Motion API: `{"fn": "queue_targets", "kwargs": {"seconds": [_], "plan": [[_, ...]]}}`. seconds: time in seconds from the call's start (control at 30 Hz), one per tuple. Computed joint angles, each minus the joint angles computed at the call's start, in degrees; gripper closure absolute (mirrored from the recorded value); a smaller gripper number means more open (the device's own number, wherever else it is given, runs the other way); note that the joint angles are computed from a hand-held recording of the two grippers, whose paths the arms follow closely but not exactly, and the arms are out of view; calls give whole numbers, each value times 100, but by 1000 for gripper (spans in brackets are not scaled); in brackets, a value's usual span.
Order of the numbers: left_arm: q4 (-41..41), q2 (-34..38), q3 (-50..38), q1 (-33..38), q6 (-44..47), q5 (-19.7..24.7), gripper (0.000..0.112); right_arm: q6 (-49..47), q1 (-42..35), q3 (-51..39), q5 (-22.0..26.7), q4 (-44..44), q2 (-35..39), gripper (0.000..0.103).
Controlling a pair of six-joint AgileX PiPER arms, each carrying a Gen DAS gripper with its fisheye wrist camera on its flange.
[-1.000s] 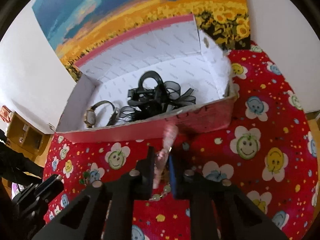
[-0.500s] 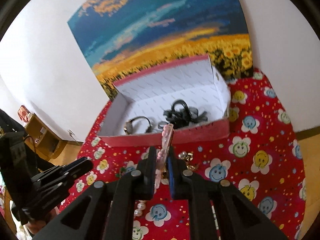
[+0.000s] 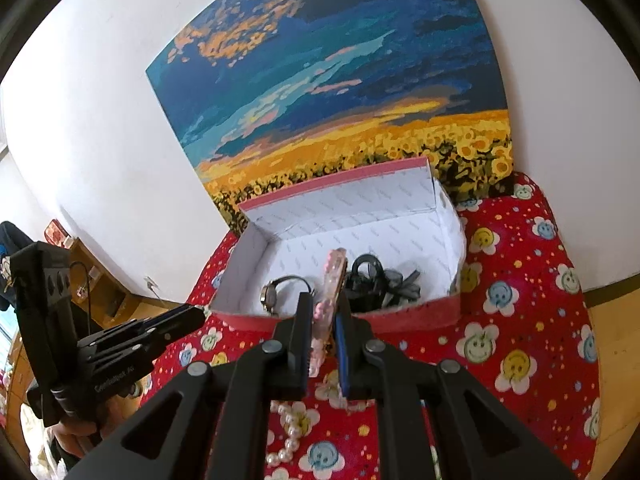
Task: Organize jewelry
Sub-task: 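Carry the charm bracelet with the left tool and pink bracelet with the right tool into the box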
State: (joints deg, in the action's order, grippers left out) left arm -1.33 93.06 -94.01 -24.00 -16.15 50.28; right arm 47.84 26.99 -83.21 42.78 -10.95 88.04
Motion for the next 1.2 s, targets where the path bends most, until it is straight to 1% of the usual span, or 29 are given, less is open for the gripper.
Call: {"fn": "queue_targets", "kwargs": {"seconds": [0.13,0.27,0.43,0.63,0.8,0.87,1.07,1.2], "plan": [[-161,606,-652,113,163,102,97,-67,-165,-184,18,-36,284,91],[-107,1253,-1368,116,166,290,97,-72,-240,-330,49,-215,541,91],[-166,1924,-2090,175,235,410,97,-174,-377,-560,99,-279,900,91],[-154,2750,-3136,279,197,726,97,-106,-460,-903,176,-582,1358,91],[-120,3008,-3338,346,176,723,97,-54,-509,-951,54,-674,1514,91],[-115,3033,-3278,370,157,669,97,23,-519,-969,24,-785,1543,91],[-120,3131,-3165,418,162,587,97,317,-672,-698,-412,-836,1467,91],[-72,3202,-3190,422,153,591,96,538,-735,-601,-477,-999,1422,91]]}}
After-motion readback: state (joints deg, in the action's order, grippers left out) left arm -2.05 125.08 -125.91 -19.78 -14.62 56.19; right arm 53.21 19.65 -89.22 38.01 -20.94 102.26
